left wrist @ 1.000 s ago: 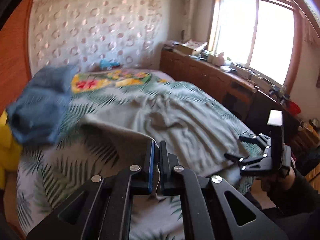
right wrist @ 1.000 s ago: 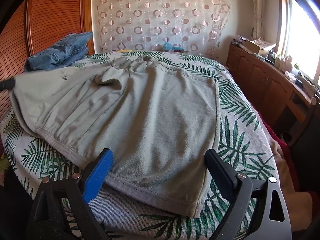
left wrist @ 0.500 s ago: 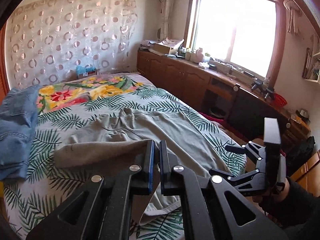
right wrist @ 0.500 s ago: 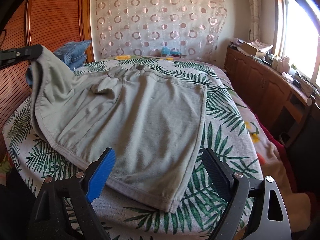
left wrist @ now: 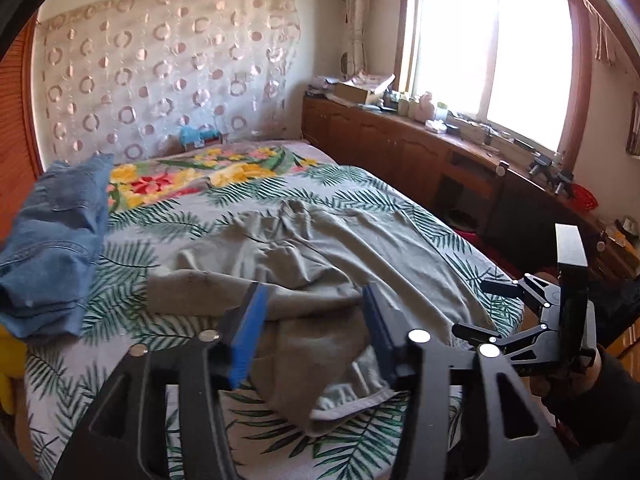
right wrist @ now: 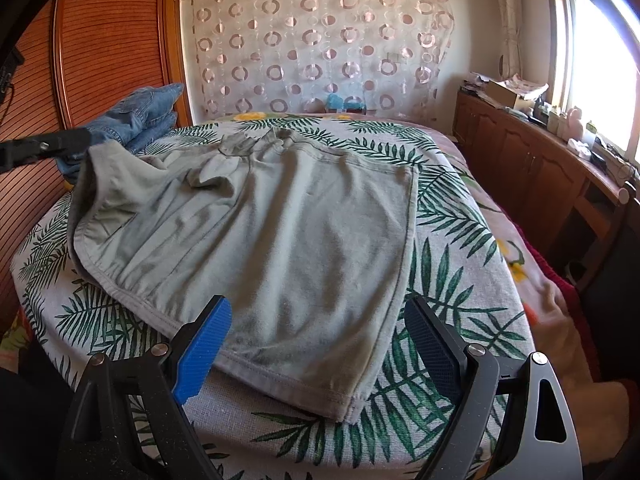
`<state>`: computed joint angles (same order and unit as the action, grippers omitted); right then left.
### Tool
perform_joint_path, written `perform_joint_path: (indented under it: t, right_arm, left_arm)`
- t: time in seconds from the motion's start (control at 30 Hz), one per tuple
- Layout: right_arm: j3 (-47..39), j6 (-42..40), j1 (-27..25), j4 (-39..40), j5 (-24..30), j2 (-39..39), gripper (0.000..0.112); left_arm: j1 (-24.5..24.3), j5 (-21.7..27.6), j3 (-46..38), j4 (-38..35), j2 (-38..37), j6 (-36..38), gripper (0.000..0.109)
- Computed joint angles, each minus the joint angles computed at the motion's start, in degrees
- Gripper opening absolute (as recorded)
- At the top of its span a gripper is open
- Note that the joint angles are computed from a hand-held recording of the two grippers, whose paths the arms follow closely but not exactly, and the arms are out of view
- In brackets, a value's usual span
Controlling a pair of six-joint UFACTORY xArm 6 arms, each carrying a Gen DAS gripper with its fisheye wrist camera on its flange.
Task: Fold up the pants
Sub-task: 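Lift the hem with the left gripper, fold it over the shorts, release, then grasp the edge of the shorts with the right gripper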
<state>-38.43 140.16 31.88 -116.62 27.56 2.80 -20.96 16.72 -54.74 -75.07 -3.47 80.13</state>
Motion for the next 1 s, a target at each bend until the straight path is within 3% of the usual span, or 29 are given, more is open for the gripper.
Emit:
perform_joint_path:
  t: [0.07,0.13,0.43,1.0]
  right_arm:
    - [-0.4,0.0,0.1,0.0,0.0,0.4,0.089]
    - [-0.6,0.0,0.1,0.0,-0.2,0.4,0.089]
    - [-1.6,-0.2,0.4,-1.3,-0.8,0.3,0.089]
    - [-5.5,1.2,0.5,-7.2,-3.0,2.1,0.075]
  left_arm:
    - [0.7,0.0,0.7,-3.3,-1.1,3.0,0.082]
    - [1.7,1.1,1.4,-5.3,-1.8,4.7,0.082]
    - [3.0,-1.2,1.7,0.1,3.5,-1.4,0.082]
    - [1.6,-4.0,3.5,4.9,7.3,-6.1,0.082]
